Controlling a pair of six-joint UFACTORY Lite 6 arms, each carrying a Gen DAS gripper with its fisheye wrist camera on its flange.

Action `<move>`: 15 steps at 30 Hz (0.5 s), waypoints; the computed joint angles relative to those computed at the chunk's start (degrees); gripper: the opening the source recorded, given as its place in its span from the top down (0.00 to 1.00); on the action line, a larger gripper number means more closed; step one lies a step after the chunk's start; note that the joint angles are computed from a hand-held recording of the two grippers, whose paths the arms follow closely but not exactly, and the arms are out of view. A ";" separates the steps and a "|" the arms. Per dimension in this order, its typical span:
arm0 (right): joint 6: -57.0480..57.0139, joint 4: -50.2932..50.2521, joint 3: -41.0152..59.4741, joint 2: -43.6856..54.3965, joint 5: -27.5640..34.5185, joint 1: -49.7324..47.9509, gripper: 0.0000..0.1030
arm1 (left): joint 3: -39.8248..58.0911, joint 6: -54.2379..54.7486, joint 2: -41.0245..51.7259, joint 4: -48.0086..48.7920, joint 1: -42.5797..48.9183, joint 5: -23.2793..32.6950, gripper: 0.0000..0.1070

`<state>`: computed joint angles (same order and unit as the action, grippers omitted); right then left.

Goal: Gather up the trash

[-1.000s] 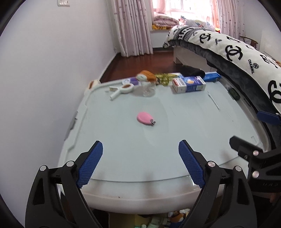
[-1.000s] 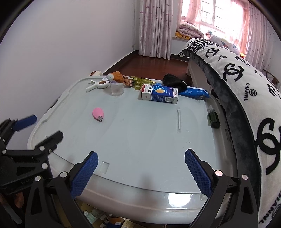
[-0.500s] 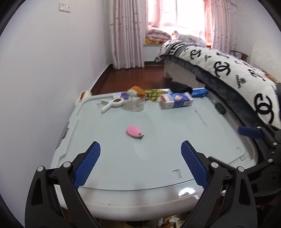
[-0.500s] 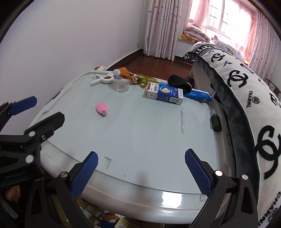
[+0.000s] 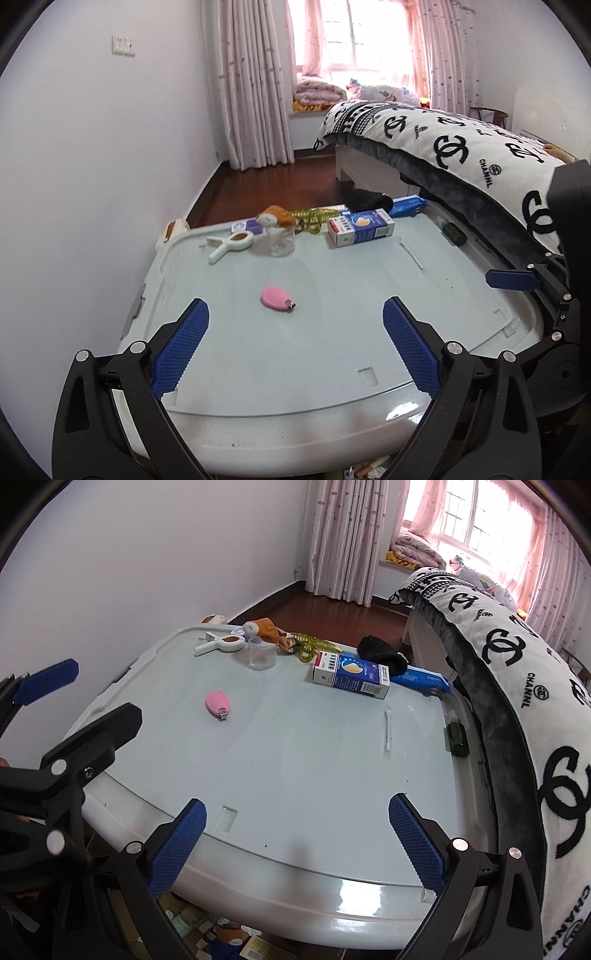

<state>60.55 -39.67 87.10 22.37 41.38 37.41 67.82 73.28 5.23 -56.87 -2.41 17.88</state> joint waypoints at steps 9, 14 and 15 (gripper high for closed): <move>-0.78 0.95 0.11 0.18 0.10 0.00 0.05 | -1.79 7.94 -1.21 -5.97 -0.31 0.42 0.13; -1.11 1.07 -0.07 0.13 0.03 0.08 0.05 | -1.54 3.62 -1.01 -0.96 -1.50 -1.60 0.13; -1.31 1.29 -0.11 0.15 -0.03 0.00 0.05 | -1.14 0.87 -0.63 1.70 -1.70 -1.77 0.13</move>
<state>59.25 -38.38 86.99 22.52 41.35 37.41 66.68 74.15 4.59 -55.17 -4.12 16.10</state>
